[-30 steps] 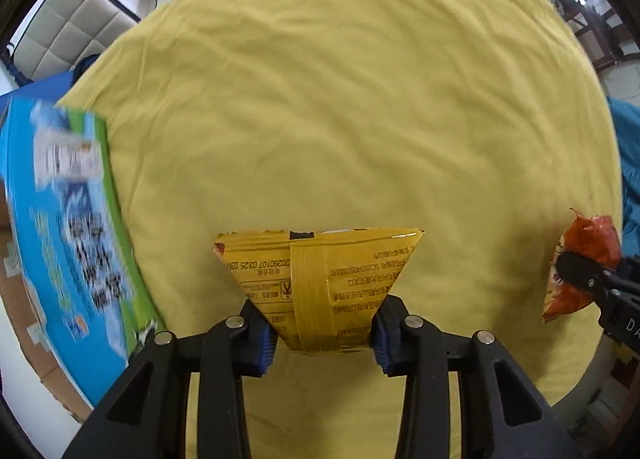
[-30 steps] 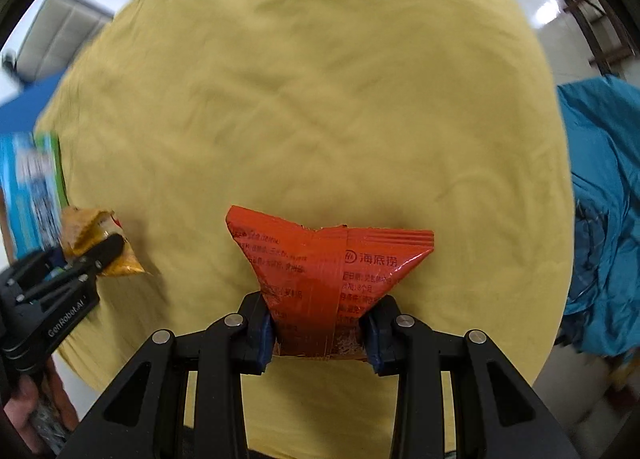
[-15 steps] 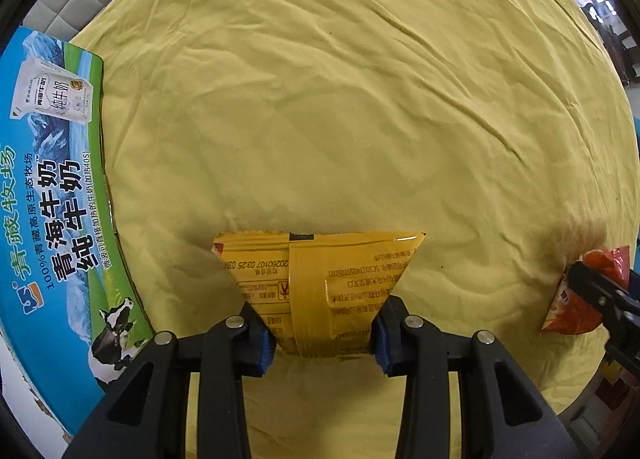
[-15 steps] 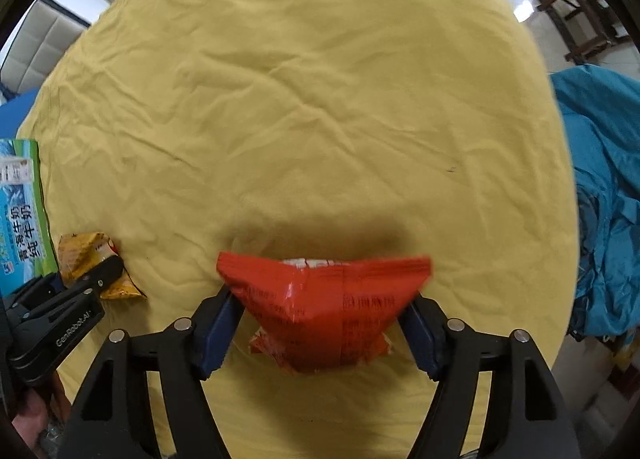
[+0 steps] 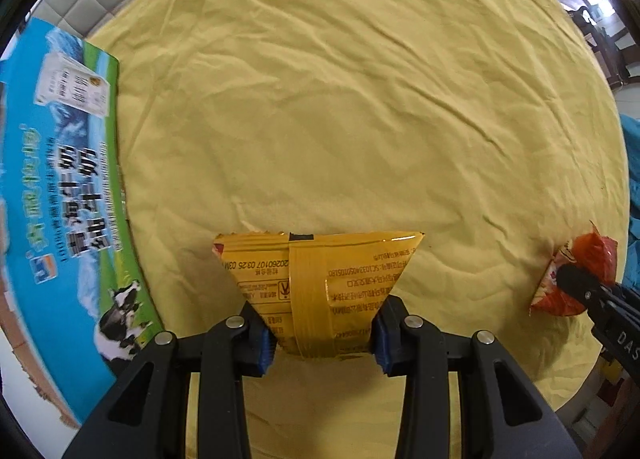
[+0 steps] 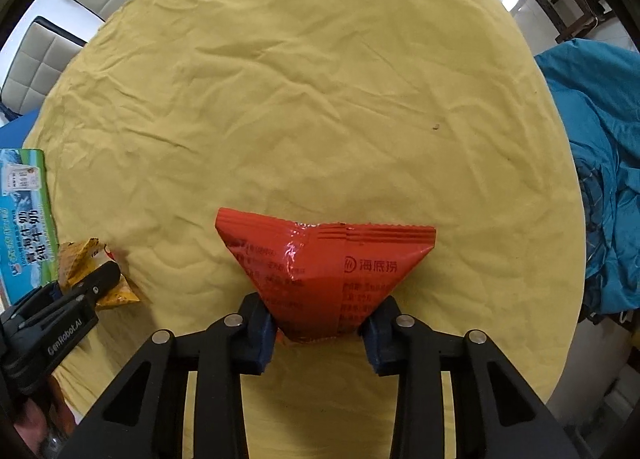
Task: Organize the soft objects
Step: 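Carry both snack packs into the box and open both tools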
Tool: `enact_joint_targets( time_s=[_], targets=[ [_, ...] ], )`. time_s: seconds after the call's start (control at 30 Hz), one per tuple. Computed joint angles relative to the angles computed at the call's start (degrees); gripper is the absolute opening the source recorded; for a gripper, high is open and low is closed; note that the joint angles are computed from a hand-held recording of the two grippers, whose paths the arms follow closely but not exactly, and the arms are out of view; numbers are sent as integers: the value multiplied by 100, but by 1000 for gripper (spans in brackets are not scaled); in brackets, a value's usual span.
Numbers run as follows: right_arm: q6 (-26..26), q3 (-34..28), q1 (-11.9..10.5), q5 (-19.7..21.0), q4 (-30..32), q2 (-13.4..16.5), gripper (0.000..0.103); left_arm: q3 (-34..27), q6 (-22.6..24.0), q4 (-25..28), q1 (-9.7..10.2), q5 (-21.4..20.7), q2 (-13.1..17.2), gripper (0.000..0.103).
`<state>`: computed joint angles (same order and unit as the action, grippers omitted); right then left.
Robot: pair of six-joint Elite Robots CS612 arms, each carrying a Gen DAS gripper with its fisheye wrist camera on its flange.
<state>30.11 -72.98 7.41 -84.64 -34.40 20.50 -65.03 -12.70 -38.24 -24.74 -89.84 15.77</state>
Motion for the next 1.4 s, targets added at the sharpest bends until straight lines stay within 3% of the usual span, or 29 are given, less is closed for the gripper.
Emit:
enact_joint_targets(
  time_s=[0.27, 0.5, 0.7, 1.03, 1.4],
  targets=[
    [-94, -60, 74, 35, -296, -178, 36, -395, 59, -189, -2, 10, -108, 34],
    [-379, 130, 77, 146, -639, -553, 36, -444, -50, -514, 53, -30, -392, 34],
    [-395, 562, 282, 205, -1160, -929, 36, -566, -112, -737, 180, -133, -548, 34],
    [-250, 1368, 727, 305, -2068, -1431, 36, -902, 33, -813, 589, -34, -654, 35],
    [-560, 2844, 1243, 623, -3086, -1998, 36, -1208, -106, -739, 1182, 251, -586, 35]
  ],
)
